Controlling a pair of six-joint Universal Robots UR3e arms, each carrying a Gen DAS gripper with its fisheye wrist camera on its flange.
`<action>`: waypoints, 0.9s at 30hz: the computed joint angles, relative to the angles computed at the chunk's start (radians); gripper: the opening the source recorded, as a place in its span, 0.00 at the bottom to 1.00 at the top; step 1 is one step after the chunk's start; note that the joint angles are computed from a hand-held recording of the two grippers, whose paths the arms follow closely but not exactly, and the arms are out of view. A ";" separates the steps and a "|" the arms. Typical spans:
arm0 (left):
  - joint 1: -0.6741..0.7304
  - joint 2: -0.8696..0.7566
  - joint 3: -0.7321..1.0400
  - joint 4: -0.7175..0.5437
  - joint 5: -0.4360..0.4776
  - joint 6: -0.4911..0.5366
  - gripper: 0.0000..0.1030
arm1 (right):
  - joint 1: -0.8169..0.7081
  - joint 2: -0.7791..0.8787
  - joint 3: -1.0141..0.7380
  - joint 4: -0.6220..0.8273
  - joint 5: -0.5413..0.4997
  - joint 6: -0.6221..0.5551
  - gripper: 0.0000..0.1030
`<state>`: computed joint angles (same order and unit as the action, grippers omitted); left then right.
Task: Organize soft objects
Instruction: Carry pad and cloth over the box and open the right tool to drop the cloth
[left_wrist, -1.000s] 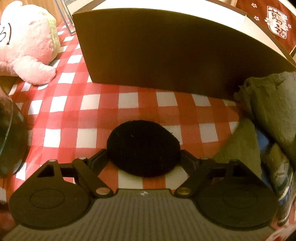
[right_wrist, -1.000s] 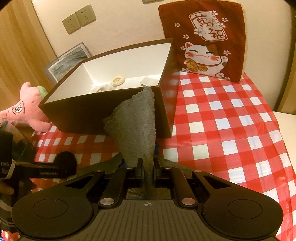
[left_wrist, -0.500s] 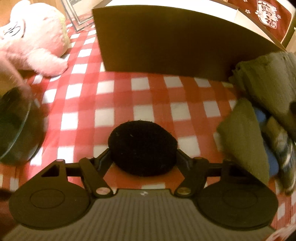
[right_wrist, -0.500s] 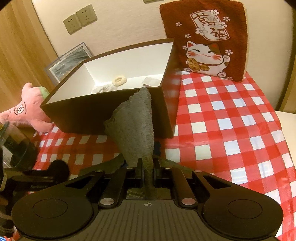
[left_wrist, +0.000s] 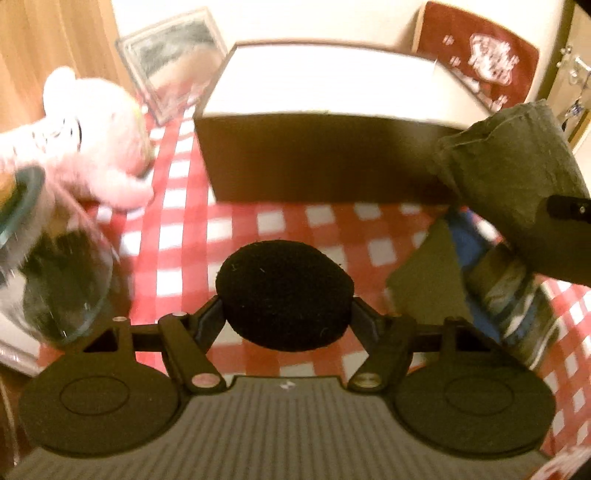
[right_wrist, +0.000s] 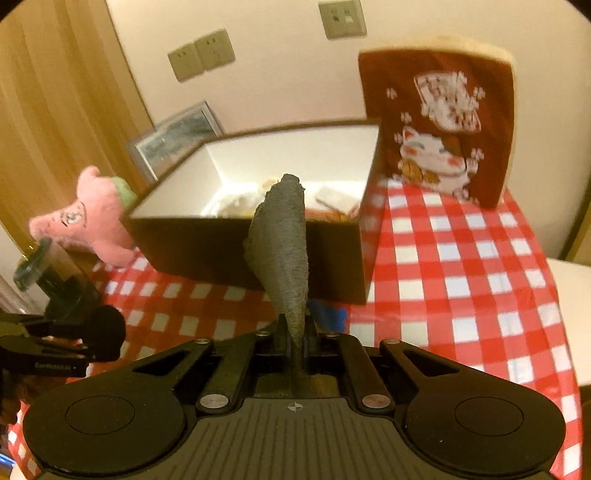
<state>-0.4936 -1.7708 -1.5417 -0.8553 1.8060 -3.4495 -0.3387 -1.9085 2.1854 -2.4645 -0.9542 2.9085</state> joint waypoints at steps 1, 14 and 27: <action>-0.003 -0.005 0.020 -0.005 0.003 0.004 0.69 | -0.012 -0.016 -0.006 0.015 0.013 -0.008 0.05; 0.000 -0.112 0.336 -0.054 0.018 0.097 0.69 | -0.112 -0.077 -0.173 0.159 0.146 -0.042 0.05; 0.051 -0.478 1.007 -0.289 -0.014 0.177 0.69 | 0.002 0.257 -0.504 -0.029 0.117 0.117 0.05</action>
